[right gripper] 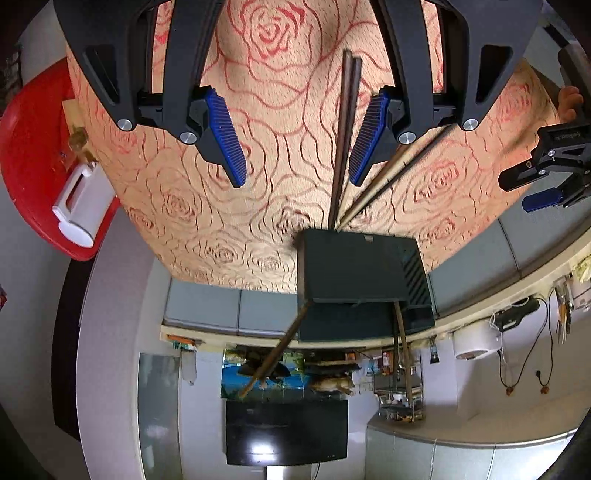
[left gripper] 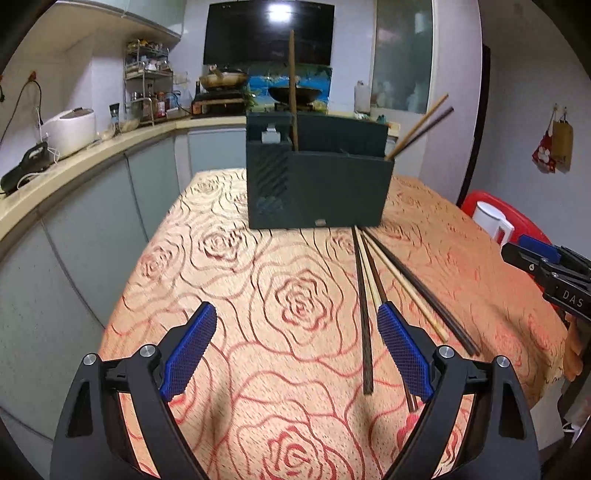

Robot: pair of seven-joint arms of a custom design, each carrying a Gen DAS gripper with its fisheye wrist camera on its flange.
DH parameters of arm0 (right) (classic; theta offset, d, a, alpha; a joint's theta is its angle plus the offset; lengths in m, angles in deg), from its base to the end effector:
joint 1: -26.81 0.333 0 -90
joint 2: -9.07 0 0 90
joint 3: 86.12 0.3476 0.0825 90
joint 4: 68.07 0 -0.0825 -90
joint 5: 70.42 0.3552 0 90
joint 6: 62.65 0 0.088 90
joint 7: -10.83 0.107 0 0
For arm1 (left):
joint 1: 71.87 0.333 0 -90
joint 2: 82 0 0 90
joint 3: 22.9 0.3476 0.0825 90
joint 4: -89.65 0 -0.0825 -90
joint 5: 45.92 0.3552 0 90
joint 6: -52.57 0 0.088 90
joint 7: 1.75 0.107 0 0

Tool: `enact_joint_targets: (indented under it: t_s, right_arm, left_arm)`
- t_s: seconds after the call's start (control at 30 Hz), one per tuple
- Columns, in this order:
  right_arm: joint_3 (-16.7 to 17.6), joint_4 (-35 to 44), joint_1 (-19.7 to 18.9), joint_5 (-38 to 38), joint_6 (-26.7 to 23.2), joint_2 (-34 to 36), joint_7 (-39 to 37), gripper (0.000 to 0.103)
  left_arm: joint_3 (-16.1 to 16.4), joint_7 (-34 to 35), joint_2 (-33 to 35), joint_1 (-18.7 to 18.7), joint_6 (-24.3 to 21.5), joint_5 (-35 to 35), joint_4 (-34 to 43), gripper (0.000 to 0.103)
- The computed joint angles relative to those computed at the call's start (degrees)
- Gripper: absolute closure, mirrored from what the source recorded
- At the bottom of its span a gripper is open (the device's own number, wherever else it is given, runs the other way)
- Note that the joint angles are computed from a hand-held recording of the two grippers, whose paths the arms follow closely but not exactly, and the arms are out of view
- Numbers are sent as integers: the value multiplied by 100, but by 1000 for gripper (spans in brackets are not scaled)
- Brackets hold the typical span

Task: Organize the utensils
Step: 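Move the open left tool back over the row of chopsticks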

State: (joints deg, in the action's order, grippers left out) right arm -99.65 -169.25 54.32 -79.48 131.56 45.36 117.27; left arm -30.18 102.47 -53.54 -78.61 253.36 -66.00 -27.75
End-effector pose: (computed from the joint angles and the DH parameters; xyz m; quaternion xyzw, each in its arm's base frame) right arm 0.6731 0.2250 0.3789 -0.6934 0.5375 -0.2965 0.3773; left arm 0.6308 -0.1034 0.3576 -0.6128 0.6478 -0.3488 0.2884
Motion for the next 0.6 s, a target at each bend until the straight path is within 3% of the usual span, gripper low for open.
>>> enact_joint_targets:
  t_s: [0.13, 0.37, 0.47, 0.6]
  right_arm:
    - [66, -96, -72, -13, -57, 7, 29, 47]
    - [142, -185, -128, -65, -99, 33, 86, 47]
    - [26, -219, -19, -77, -105, 63, 84, 47]
    - [40, -306, -24, -104, -65, 63, 61, 47]
  left_arm:
    - [-235, -24, 73, 210, -229, 245, -21, 17]
    - [-313, -50, 232, 212, -397, 406, 21, 17]
    - [-283, -29, 293, 162, -491, 438, 76, 18]
    - [-456, -50, 385, 334, -688, 537, 180, 18]
